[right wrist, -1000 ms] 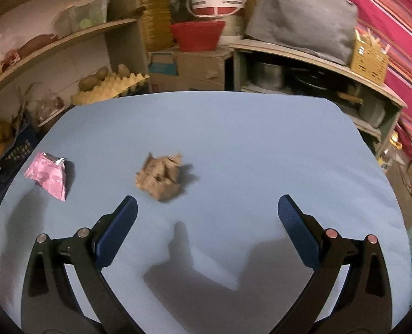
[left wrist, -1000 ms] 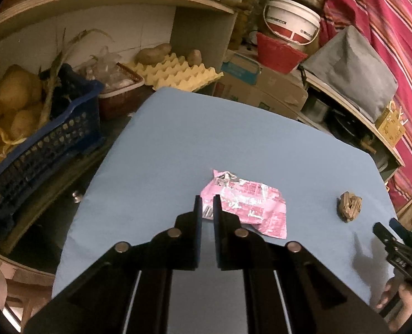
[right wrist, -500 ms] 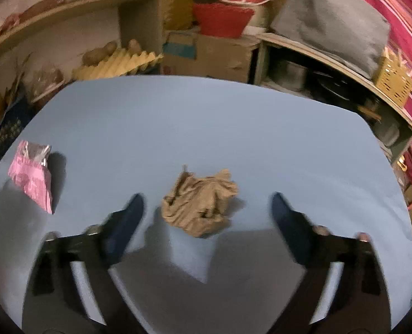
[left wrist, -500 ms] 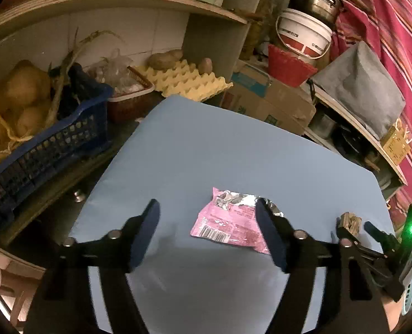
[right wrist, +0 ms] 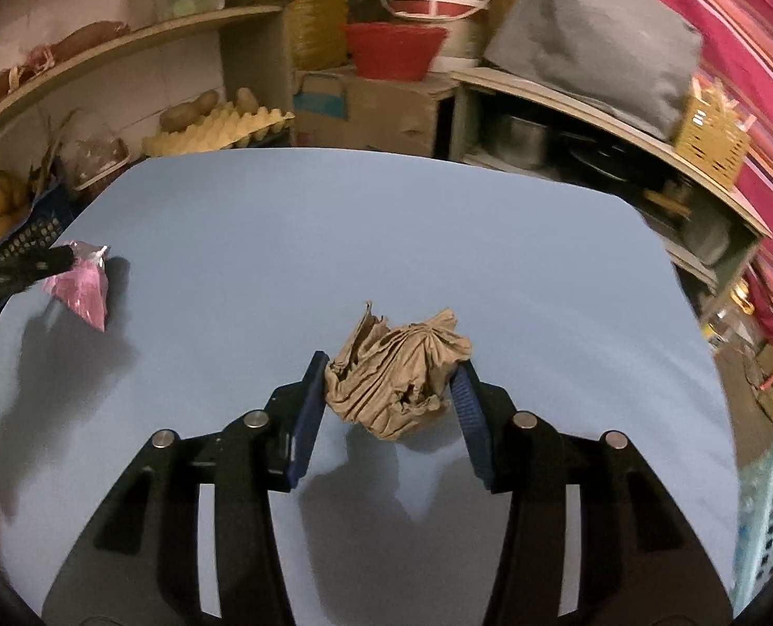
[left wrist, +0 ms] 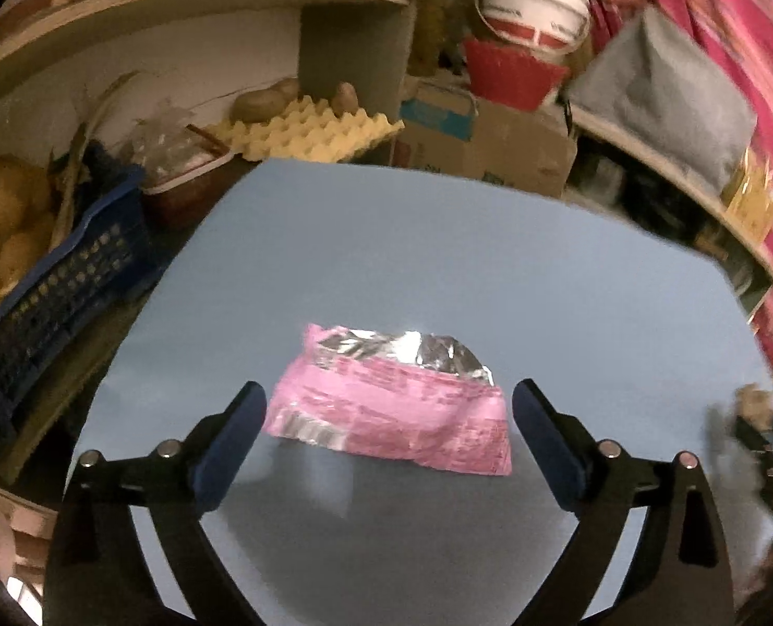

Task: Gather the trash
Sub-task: 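Grasp the brown paper scrap with the right tool while the left tool holds the wrapper, then carry the pink wrapper and brown scrap over the basket and open both tools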

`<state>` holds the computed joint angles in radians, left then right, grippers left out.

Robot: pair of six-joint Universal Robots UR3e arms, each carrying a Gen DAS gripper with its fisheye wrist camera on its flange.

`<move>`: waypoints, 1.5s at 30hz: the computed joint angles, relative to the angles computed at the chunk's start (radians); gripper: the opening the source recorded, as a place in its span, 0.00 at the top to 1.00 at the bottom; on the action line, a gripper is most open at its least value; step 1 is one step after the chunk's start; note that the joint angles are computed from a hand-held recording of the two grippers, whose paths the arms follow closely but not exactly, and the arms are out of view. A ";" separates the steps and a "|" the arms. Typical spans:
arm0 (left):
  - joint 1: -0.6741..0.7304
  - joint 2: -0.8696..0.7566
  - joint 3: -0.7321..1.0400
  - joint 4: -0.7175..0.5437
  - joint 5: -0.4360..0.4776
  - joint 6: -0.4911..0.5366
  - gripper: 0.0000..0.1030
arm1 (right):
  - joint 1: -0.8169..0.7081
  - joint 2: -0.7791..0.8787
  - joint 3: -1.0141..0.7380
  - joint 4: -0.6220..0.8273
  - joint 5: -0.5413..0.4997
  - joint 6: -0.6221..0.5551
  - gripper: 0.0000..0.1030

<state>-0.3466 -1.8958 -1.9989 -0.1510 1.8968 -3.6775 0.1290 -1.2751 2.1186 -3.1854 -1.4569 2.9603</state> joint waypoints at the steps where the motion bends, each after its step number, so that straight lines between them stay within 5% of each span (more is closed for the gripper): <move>1: -0.008 -0.034 0.035 -0.022 0.013 0.003 0.09 | -0.040 -0.053 0.064 -0.011 0.022 -0.013 0.54; 7: 0.013 -0.112 0.091 -0.055 -0.008 -0.021 0.09 | -0.227 -0.265 0.295 -0.040 0.164 -0.052 0.53; 17: -0.057 -0.194 0.210 -0.164 0.075 -0.006 0.15 | -0.394 -0.398 0.400 0.009 0.292 -0.130 0.53; 27: -0.092 -0.176 0.234 -0.215 0.077 -0.030 0.69 | -0.522 -0.532 0.442 0.121 0.402 -0.210 0.53; 29: -0.084 -0.152 0.211 -0.208 0.059 -0.048 0.72 | -0.564 -0.578 0.454 0.163 0.431 -0.235 0.53; 39: -0.183 -0.095 0.251 -0.265 0.138 -0.127 0.79 | -0.921 -0.920 0.493 0.645 0.641 -0.506 0.53; 45: -0.314 -0.154 0.436 -0.347 0.207 -0.126 0.80 | -1.199 -1.167 0.437 1.164 0.764 -0.806 0.53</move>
